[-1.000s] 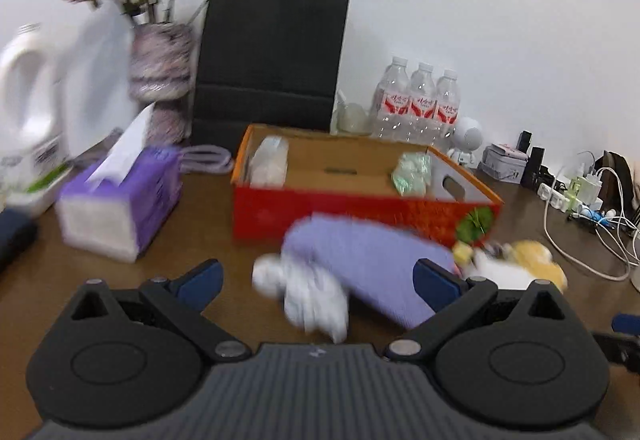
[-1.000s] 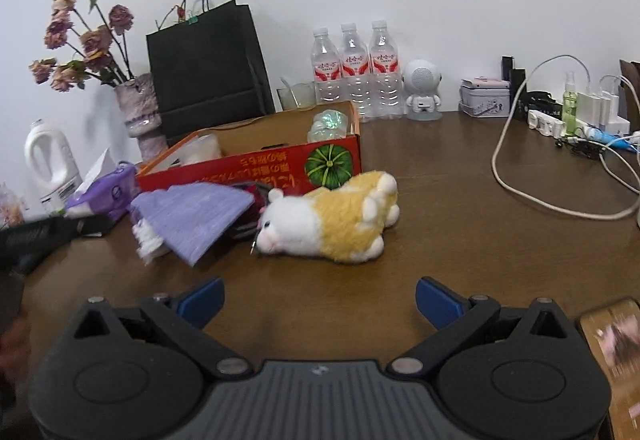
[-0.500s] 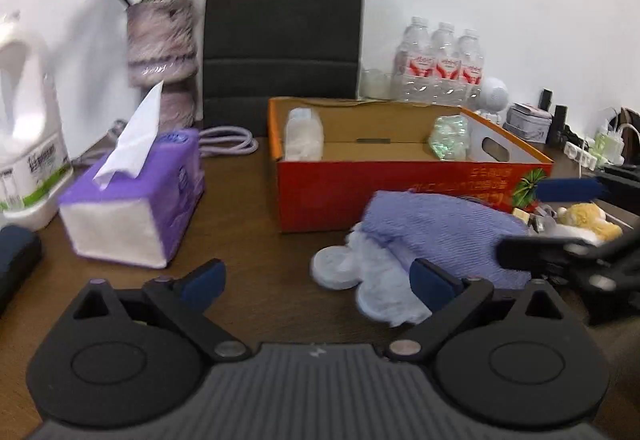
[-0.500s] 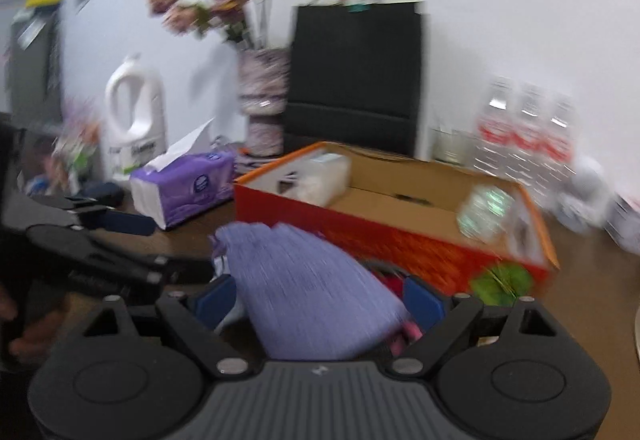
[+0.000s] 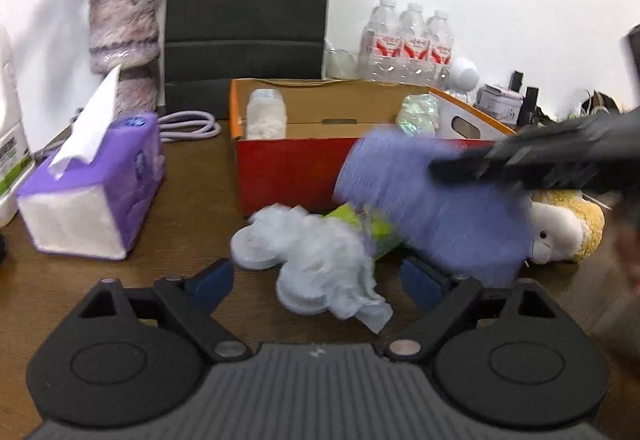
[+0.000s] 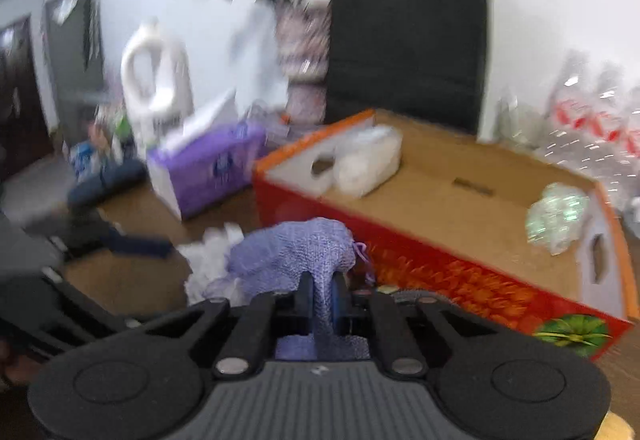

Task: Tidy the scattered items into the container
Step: 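Grasp the white tissue with the left tool while the right tool grasps the purple pouch, then lift the tissue and purple pouch and carry both over the cardboard box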

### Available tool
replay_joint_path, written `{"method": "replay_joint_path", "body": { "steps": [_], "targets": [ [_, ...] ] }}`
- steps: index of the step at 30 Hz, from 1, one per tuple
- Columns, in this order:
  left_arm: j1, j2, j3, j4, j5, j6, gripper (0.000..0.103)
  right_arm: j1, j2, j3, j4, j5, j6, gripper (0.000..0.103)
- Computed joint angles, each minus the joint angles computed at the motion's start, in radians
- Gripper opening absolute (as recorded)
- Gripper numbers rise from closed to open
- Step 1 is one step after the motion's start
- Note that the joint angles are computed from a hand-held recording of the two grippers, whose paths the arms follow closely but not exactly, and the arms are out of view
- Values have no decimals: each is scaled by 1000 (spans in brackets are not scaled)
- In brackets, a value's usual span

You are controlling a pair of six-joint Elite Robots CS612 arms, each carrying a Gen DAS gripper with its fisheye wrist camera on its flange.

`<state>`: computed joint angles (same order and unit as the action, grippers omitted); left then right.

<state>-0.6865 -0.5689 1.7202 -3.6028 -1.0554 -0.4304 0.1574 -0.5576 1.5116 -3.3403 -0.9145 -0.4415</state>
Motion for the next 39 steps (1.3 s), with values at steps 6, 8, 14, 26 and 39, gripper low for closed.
{"method": "replay_joint_path", "body": {
  "steps": [6, 8, 14, 26, 39],
  "targets": [
    [-9, 10, -33, 47, 38, -34, 24, -60, -54, 128, -225, 31, 206, 7],
    [-16, 7, -20, 13, 52, -58, 18, -75, -69, 170, -239, 30, 206, 7],
    [-69, -36, 83, -130, 60, -88, 16, -104, -100, 282, -243, 13, 192, 7],
    [-175, -82, 191, -23, 36, -198, 64, -108, -144, 435, -175, -155, 231, 55],
    [-139, -51, 137, 14, -31, -170, 34, -21, -96, 379, -248, -279, 140, 43]
  ]
}}
